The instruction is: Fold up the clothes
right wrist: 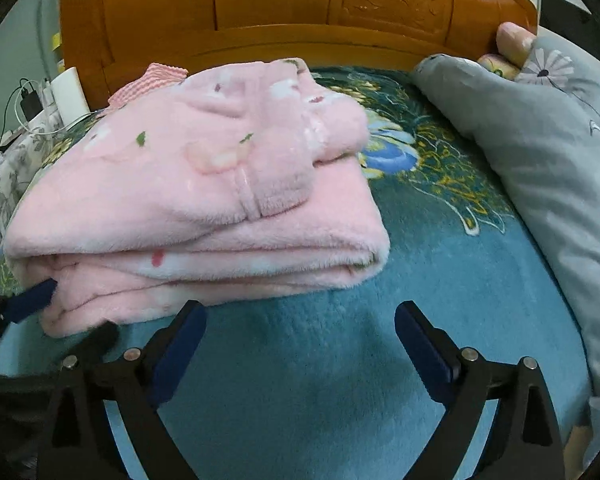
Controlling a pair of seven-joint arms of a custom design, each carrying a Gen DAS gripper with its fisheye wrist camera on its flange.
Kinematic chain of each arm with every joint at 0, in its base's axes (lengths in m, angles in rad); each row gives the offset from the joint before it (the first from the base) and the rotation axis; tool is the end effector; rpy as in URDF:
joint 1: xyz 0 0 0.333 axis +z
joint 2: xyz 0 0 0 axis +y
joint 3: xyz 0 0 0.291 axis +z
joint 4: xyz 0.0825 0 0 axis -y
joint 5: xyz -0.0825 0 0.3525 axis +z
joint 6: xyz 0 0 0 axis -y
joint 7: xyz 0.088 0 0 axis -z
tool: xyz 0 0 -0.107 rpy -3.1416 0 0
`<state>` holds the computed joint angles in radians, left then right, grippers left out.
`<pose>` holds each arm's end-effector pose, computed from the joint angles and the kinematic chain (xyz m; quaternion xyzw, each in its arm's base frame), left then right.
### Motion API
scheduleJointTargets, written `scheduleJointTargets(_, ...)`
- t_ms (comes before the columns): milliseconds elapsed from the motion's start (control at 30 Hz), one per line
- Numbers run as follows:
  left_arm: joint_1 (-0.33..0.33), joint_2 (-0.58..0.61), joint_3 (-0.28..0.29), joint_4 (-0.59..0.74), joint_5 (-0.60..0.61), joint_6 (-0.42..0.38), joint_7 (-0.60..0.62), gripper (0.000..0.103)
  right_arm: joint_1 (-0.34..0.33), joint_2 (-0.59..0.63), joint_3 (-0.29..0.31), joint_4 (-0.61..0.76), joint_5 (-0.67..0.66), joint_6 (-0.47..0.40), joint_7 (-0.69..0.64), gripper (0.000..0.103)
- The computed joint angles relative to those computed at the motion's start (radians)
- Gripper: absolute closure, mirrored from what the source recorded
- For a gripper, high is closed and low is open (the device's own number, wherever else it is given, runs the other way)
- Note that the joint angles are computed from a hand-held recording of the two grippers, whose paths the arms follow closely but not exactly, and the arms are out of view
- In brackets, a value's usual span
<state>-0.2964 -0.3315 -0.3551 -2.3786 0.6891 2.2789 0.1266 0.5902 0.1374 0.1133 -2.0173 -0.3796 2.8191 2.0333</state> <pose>0.3629 -0.2655 0.4599 -0.7801 0.5234 -0.1690 0.2982 0.4430 0.3966 0.4523 -0.8217 0.4579 -0.1704 0.2935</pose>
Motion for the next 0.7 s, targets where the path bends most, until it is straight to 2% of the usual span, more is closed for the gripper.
scheduleJointTargets(67,0.004,0.022,-0.008,0.016,0.015,-0.017,-0.010,0.007,0.001,0.014,-0.006,0.005,-0.011,0.014,0.008,0.007)
scheduleJointTargets(167,0.002,0.049,-0.004,0.032,0.006,-0.046,-0.022,0.000,0.006,0.035,-0.015,0.011,-0.015,0.037,0.016,0.007)
scheduleJointTargets(400,-0.008,0.084,-0.003,0.063,0.023,-0.090,-0.081,0.000,0.023,0.069,-0.029,0.022,0.020,0.050,-0.006,0.007)
scheduleJointTargets(700,-0.026,0.098,0.006,0.073,0.033,-0.113,-0.078,0.000,0.040,0.077,-0.040,0.029,0.041,0.030,-0.008,0.003)
